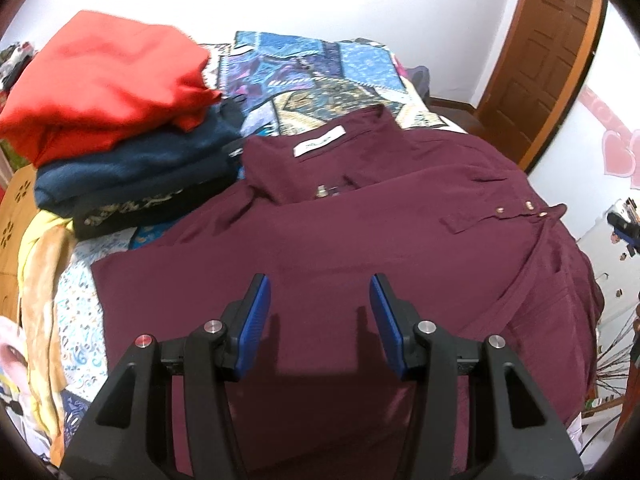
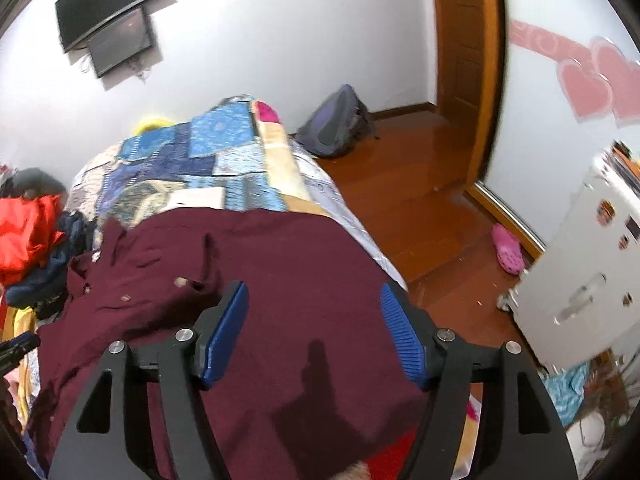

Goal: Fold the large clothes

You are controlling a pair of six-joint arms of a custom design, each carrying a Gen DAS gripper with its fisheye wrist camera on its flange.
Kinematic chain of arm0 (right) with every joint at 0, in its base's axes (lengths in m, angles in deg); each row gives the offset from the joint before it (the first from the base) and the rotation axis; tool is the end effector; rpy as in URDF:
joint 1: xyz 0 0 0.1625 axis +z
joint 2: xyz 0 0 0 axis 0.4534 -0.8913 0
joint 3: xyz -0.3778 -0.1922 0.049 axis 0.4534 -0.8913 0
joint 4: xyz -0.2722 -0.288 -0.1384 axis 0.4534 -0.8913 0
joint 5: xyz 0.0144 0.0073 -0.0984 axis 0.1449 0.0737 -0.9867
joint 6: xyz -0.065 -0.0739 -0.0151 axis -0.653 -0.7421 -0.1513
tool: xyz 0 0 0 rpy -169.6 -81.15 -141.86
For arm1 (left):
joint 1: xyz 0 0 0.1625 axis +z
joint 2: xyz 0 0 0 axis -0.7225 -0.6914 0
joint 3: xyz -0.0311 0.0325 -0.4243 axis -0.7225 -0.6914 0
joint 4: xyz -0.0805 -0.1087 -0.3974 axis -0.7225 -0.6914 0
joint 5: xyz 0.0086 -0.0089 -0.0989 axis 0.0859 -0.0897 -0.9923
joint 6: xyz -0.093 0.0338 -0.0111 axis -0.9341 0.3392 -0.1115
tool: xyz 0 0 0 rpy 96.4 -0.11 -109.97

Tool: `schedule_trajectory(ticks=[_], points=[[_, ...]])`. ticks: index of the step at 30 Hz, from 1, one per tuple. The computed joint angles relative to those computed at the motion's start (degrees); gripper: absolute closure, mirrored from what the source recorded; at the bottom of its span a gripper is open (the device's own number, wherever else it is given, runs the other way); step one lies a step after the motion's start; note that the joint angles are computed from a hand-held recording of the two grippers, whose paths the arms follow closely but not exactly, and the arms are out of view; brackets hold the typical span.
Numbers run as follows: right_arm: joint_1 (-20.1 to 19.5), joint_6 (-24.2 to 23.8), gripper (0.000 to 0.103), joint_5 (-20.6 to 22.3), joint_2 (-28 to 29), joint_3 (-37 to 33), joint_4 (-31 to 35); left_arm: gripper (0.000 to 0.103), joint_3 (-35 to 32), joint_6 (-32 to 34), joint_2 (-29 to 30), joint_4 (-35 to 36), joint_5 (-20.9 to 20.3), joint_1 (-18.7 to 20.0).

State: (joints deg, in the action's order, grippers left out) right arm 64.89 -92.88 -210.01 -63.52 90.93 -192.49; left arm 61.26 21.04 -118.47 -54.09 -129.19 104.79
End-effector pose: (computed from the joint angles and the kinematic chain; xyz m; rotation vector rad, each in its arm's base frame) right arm 0.0719 -0.5082 0.3345 -0.4903 -1.9668 1.2267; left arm -0.2643 -0.7668 0.1065 1.0690 2.4968 -0.4046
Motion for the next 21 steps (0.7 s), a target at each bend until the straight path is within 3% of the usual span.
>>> schedule_trajectory(ticks=[5, 8, 12, 16, 21], points=[[-3.9, 10.4, 0.038, 2.8, -6.0, 5.4, 8.5, 0.053, 0.0, 0.4, 0.9, -0.1, -0.4, -0.8], [-7.7, 18.8, 0.038, 8.5, -10.4, 8.2, 15.2, 0.053, 0.0, 0.3, 1.2, 0.3, -0.6, -1.1], [-12.7, 26.3, 0.038, 17.0, -14.2, 11.4, 17.9, 0.053, 0.2, 0.2, 1.4, 0.5, -0.5, -1.2], [-16.4, 30.1, 0.038, 24.7, -15.7, 13.6, 16.6, 0.053, -0.5, -0.6, 1.7, 1.1, -0.4, -0.9], [-18.3, 30.5, 0.035, 27.5, -14.8, 13.8, 13.2, 0.053, -1.6, -2.1, 2.2, 2.2, -0.6, -0.4]])
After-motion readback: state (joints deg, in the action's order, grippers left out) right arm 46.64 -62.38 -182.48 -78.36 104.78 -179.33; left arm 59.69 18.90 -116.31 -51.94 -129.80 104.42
